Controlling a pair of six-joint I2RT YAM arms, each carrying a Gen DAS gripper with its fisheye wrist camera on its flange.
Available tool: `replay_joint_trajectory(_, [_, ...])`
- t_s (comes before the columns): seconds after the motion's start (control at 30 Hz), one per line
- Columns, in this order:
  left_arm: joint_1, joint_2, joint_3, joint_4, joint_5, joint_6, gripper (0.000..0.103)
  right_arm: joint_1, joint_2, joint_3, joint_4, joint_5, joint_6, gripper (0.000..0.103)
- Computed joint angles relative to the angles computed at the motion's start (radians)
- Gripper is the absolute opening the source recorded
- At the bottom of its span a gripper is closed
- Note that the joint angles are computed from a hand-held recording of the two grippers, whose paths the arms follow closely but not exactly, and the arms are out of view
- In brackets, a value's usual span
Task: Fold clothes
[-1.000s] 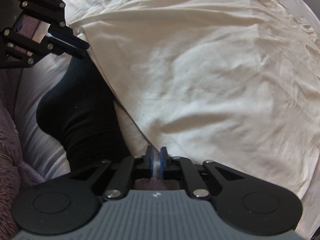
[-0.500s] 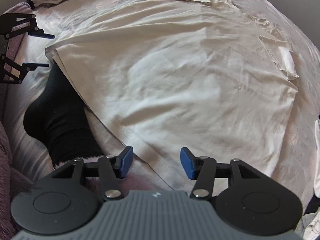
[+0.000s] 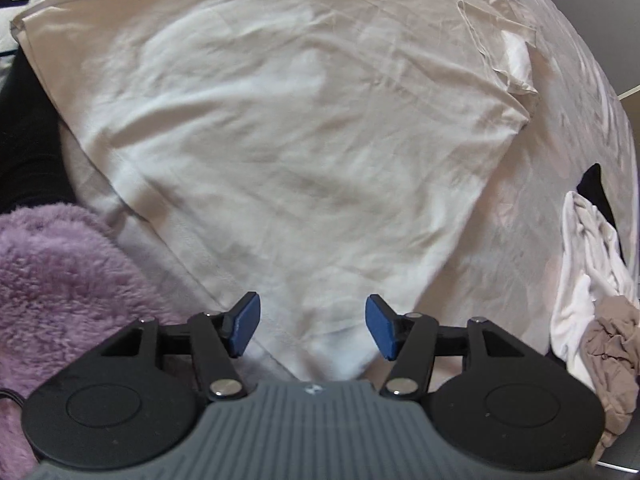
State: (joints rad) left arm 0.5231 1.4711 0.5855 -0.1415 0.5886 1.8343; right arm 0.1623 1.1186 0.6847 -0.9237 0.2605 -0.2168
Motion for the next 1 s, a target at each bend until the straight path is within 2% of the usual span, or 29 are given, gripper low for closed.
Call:
replay_joint_trajectory(0.17, [0.019, 0.045, 0.209, -0.3, 0.019, -0.111, 0.049, -0.012, -0.013, -0.061, 0.05, 0.031, 0.061, 0.061])
replay_joint_trajectory(0.33, [0.021, 0.165, 0.447, -0.555, 0.05, -0.32, 0.044, -0.039, -0.069, -0.109, 0.084, 0.02, 0.119, 0.061])
replay_joint_trajectory(0.37, [0.019, 0.189, 0.482, -0.579, 0.058, -0.373, 0.043, -0.047, -0.081, -0.116, 0.091, 0.017, 0.126, 0.061])
replay_joint_trajectory(0.43, [0.011, 0.218, 0.513, -0.567, 0.066, -0.517, 0.04, -0.052, -0.093, -0.129, 0.106, 0.022, 0.147, 0.061])
replay_joint_trajectory(0.47, [-0.002, 0.225, 0.516, -0.55, 0.05, -0.585, 0.035, -0.047, -0.094, -0.134, 0.112, 0.035, 0.159, 0.061])
replay_joint_trajectory(0.53, [-0.052, 0.248, 0.528, -0.501, -0.014, -0.731, 0.032, -0.021, -0.087, -0.14, 0.121, 0.073, 0.185, 0.061])
replay_joint_trajectory(0.7, [-0.146, 0.297, 0.516, -0.422, -0.135, -0.951, 0.032, 0.048, -0.096, -0.157, 0.126, 0.159, 0.222, 0.061])
replay_joint_trajectory(0.77, [-0.169, 0.317, 0.502, -0.391, -0.156, -1.0, 0.032, 0.065, -0.089, -0.162, 0.131, 0.185, 0.227, 0.061])
replay_joint_trajectory(0.87, [-0.181, 0.286, 0.409, -0.251, -0.194, -1.021, 0.031, 0.08, -0.073, -0.166, 0.143, 0.208, 0.22, 0.061])
replay_joint_trajectory(1.0, [-0.172, 0.309, 0.405, -0.223, -0.212, -1.037, 0.027, 0.082, -0.066, -0.167, 0.145, 0.21, 0.216, 0.062])
